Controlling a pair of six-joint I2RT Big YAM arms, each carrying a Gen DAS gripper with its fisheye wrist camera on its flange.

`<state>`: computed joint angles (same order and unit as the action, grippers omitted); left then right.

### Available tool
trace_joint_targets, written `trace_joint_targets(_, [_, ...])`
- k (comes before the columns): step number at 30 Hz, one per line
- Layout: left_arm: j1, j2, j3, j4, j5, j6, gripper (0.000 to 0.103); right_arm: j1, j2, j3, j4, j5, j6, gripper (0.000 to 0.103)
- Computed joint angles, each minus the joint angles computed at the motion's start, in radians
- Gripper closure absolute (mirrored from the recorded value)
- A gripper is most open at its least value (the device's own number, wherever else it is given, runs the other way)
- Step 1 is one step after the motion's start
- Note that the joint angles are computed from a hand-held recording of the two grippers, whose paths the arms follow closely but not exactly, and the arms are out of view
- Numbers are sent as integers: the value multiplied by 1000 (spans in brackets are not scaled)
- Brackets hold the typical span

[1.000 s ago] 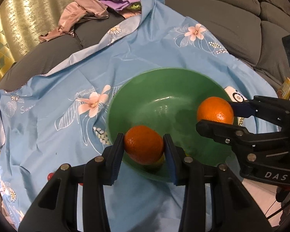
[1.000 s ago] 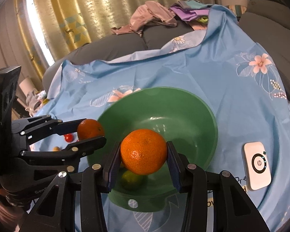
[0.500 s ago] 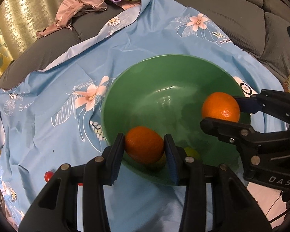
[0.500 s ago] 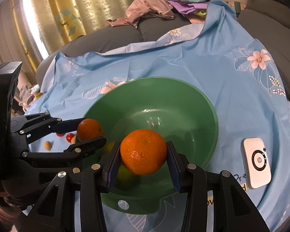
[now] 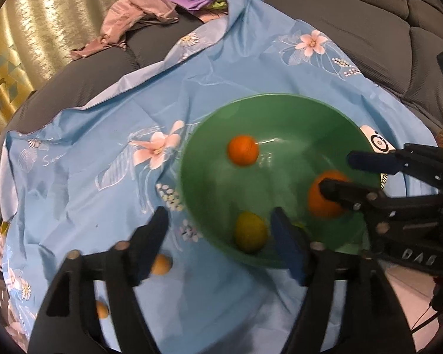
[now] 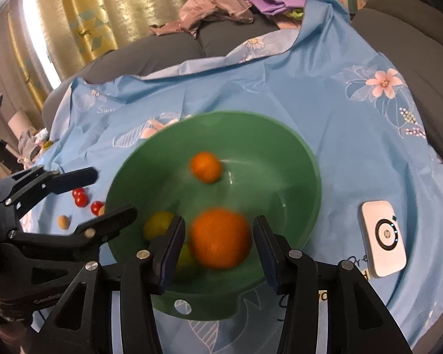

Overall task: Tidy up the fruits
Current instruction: 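Withdraw both open tools from the bowl toward the cherry tomatoes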

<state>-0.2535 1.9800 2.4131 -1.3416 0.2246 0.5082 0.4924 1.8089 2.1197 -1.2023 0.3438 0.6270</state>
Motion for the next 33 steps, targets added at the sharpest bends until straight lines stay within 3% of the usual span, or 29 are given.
trace_joint_targets(6, [28, -47, -55, 22, 6, -30, 21, 16, -17, -2, 13, 19, 8, 51])
trace_joint_targets(8, [41, -56, -62, 11, 11, -44, 12, 25, -22, -4, 27, 12, 7, 51])
trace_joint_targets(10, [61, -66, -70, -1, 35, -69, 10, 34, -26, -4, 37, 8, 4, 51])
trace_joint_targets(16, [152, -88, -84, -72, 171, -158, 10, 73, -19, 19, 59, -15, -19, 51])
trace_joint_targets(20, [242, -105, -101, -108, 352, -245, 10, 105, 20, 77, 44, -42, -33, 50])
trace_joint_targets(23, [286, -132, -135, -91, 407, -308, 10, 128, 67, 149, 6, -60, -56, 50])
trace_joint_targets(27, [327, -160, -170, -77, 412, -361, 10, 154, 127, 244, -34, -88, -81, 50])
trace_joint_targets(30, [370, -177, -206, -60, 490, -398, 10, 173, 169, 310, -63, -100, -98, 50])
trace_joint_targets(32, [397, -181, -218, -52, 555, -426, 1, 183, 203, 365, -90, -111, -107, 50])
trace_joint_targets(33, [412, -194, -239, -21, 588, -446, 1, 188, 205, 368, -92, -112, -110, 50])
